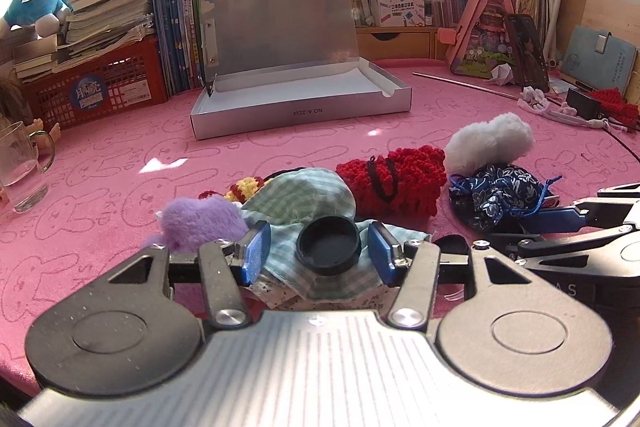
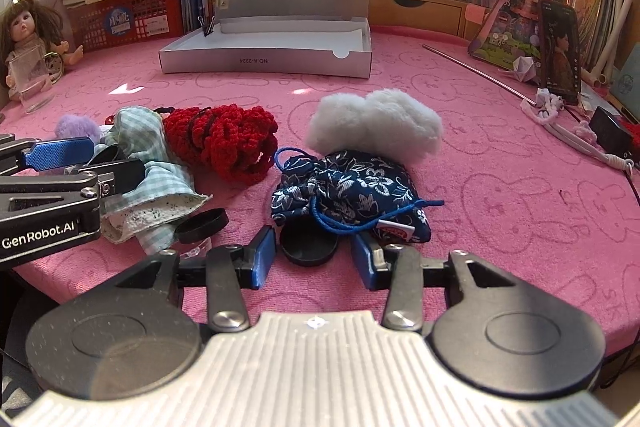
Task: Organize objects
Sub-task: 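Close left gripper on its black lid while right gripper closes on the second lid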
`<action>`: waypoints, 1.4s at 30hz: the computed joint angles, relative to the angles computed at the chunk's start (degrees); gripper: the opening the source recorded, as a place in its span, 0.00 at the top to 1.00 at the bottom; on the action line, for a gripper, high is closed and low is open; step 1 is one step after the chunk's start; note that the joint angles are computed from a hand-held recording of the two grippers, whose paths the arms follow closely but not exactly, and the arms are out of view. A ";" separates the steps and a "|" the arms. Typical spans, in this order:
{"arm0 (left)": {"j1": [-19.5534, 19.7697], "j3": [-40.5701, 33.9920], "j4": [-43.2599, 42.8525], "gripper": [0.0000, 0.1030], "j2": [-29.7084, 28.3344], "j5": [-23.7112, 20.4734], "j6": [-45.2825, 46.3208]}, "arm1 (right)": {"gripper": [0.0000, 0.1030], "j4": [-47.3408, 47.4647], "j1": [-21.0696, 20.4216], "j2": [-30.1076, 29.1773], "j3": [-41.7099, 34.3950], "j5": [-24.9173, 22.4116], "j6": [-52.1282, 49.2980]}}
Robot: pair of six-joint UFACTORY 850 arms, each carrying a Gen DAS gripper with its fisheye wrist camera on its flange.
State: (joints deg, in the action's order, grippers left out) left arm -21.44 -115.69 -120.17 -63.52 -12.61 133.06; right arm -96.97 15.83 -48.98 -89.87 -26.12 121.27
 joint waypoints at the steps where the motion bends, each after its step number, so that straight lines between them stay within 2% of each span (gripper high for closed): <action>1: -0.04 0.12 -0.40 0.42 0.01 0.01 0.55 | 0.42 -0.16 0.21 -0.10 0.02 -0.61 -0.05; 5: -0.07 0.24 -0.80 0.42 -0.03 0.01 0.80 | 0.42 -0.42 0.60 -0.40 -0.17 -1.96 -0.05; 9: 0.01 0.02 2.09 0.43 -0.13 -0.38 -2.91 | 0.42 -0.44 0.61 -0.45 -0.24 -1.95 0.24; 13: 0.11 0.32 2.46 0.46 0.00 -1.05 -3.30 | 0.48 -0.60 0.58 -0.37 -0.23 -1.64 0.57; 16: 0.13 0.45 2.75 0.50 0.12 -1.26 -3.81 | 0.58 -1.23 0.63 -0.32 -0.12 -1.55 1.28; 20: 0.20 1.19 0.87 0.58 0.58 -1.85 -2.44 | 0.64 -1.64 0.68 -0.19 0.06 -1.48 1.81; 29: 0.38 2.84 -0.88 0.62 1.74 -3.26 -0.93 | 0.65 -6.95 1.05 1.17 1.85 -1.79 6.11; 33: 0.19 3.44 -4.53 0.61 1.90 -2.47 3.51 | 0.64 -6.75 1.44 1.26 2.00 -2.52 4.62; 34: 0.19 3.51 -4.53 0.60 1.92 -2.35 3.71 | 0.59 -5.96 1.45 1.10 1.84 -2.75 3.81; 36: 0.17 3.85 -7.00 0.50 2.06 -2.12 6.10 | 0.56 -4.36 1.37 0.79 1.54 -2.84 2.27; 37: 0.18 4.01 -8.04 0.48 2.11 -2.11 7.25 | 0.48 -3.86 1.35 0.71 1.47 -2.88 1.91; 42: 0.27 3.66 -6.60 0.45 1.72 -1.64 6.00 | 0.46 -3.31 1.16 0.48 1.62 -2.84 2.34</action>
